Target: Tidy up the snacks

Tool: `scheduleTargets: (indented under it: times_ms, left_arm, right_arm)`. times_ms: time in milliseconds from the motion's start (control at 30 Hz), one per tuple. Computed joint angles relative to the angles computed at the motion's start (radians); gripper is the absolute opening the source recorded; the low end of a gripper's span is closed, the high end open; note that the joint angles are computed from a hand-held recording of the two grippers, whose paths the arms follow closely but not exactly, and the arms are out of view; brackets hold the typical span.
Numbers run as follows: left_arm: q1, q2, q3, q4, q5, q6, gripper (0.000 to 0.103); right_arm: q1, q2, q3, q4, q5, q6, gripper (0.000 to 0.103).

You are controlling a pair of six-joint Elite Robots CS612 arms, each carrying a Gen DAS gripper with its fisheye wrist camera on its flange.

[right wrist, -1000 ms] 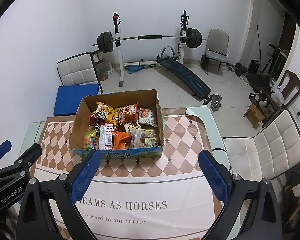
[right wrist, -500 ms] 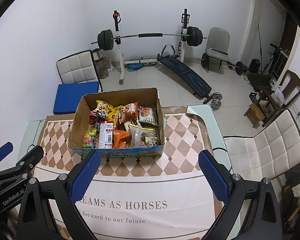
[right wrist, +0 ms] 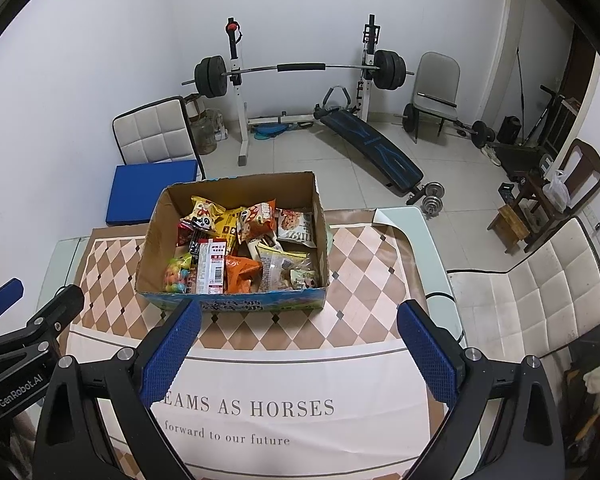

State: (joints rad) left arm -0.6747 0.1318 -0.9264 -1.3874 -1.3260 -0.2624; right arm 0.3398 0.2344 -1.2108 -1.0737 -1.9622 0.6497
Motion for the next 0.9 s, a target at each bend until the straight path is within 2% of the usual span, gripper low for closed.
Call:
scheduleTargets:
  times_ms: [900]
  left_arm:
    - [0.000,0.008,-0.012,-0.005,-0.001,0.013,0.102]
  right_arm:
    - [-0.002,0.007,-0.010,-0.004,-0.004,-0.013,0.100]
